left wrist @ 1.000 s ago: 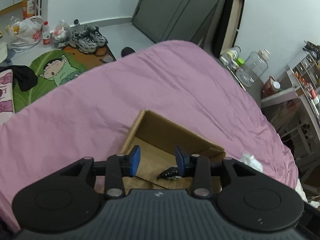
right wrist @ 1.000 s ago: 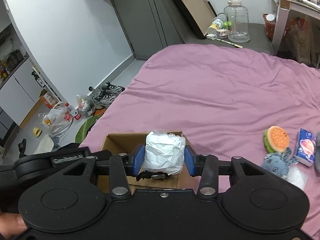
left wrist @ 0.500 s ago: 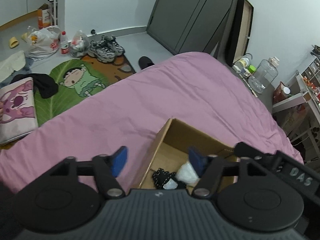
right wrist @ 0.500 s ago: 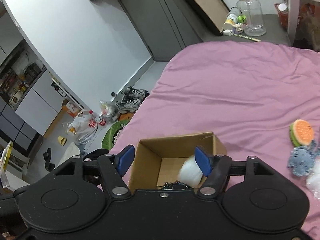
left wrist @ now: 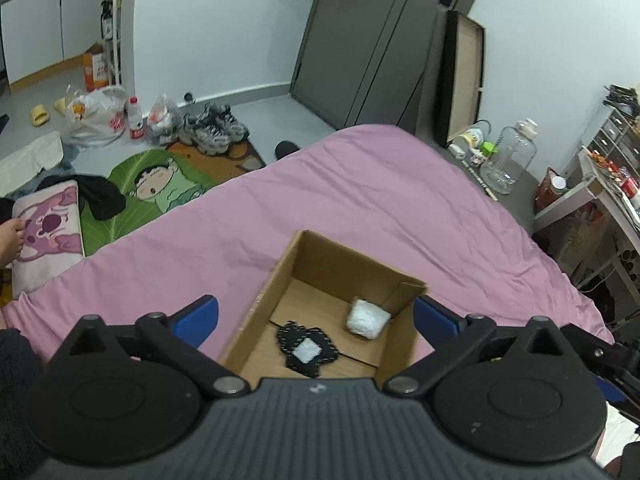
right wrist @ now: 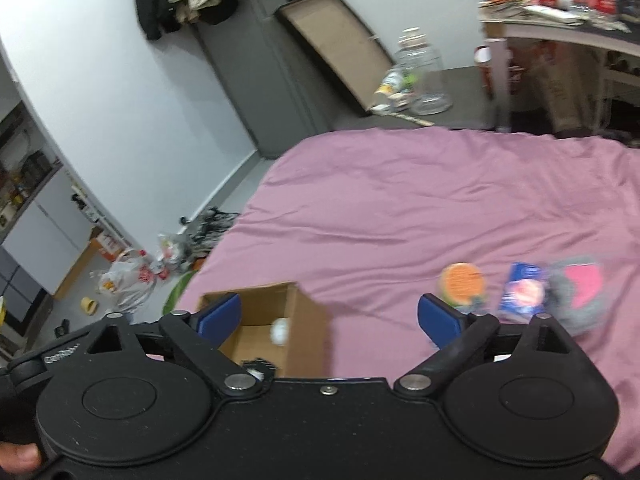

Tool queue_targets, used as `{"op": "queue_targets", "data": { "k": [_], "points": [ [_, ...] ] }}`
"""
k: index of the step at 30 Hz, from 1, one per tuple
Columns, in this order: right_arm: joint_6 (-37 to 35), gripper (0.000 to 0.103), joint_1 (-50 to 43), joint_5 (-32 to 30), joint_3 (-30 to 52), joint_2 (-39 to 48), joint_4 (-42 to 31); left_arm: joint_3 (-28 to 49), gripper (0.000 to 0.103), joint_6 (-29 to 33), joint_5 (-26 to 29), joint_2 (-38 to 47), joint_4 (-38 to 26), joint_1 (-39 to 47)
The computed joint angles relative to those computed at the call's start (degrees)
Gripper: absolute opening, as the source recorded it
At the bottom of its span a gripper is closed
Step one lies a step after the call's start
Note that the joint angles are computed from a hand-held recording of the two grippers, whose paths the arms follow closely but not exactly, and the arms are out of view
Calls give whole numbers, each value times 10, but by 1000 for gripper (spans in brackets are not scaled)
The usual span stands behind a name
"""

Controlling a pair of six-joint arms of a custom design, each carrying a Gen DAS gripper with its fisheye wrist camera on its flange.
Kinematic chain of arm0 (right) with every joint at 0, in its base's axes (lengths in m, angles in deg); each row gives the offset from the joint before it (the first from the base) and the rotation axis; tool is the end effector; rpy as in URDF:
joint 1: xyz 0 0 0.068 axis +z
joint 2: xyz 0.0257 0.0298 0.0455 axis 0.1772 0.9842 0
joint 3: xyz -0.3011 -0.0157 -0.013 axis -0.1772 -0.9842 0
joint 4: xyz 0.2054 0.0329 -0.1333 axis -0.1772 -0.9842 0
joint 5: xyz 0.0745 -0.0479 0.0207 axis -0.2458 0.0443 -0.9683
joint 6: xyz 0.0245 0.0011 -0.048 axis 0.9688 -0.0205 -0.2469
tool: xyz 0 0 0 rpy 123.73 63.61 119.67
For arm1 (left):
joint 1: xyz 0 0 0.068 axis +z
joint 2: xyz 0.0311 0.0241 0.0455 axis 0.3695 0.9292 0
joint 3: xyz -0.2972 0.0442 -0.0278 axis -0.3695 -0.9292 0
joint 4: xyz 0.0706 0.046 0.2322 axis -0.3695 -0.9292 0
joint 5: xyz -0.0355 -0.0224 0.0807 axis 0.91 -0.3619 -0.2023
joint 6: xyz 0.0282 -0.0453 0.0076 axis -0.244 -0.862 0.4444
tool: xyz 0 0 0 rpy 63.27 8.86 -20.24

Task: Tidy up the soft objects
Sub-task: 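Move the right gripper to the grey heart plush and close on it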

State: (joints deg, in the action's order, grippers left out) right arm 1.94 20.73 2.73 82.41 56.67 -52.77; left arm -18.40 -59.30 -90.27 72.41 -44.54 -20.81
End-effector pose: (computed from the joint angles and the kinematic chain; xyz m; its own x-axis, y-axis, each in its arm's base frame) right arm 0.1611 0.0336 0.2443 -0.7007 0.2509 -0.6679 0.0060 0.9382 0.3461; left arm 0.1541 -0.1191 0.2434 -0.6906 -0.3686 -0.6222 -0.2816 0.9295 -0.2380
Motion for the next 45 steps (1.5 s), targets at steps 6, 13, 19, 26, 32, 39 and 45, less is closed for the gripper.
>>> {"op": "queue_targets", "data": {
  "k": [6, 13, 19, 26, 32, 39, 45],
  "points": [
    [-119, 98, -193, -122, 8, -33, -68, 57, 103, -55, -97, 59, -40, -125],
    [-271, 102, -425, -280, 37, 1, -146, 124, 103, -98, -79, 115, -71, -174],
    [-393, 103, -583, -381, 63, 67, -188, 190, 103, -132, -80, 177, -111, -210],
    [-444, 102, -687, -420, 93, 191, -171, 257, 103, -169, -96, 247, -126, -237],
    [-453, 102, -716, -428, 103, 274, -143, 300, 101, -137, -95, 305, -87, -248],
    [-397, 89, -711, -407, 108, 353, -72, 361, 97, -89, -57, 389, -32, -244],
    [-361, 71, -692, -403, 129, 432, -46, 404, 74, -76, -2, 457, 17, -228]
  ]
}}
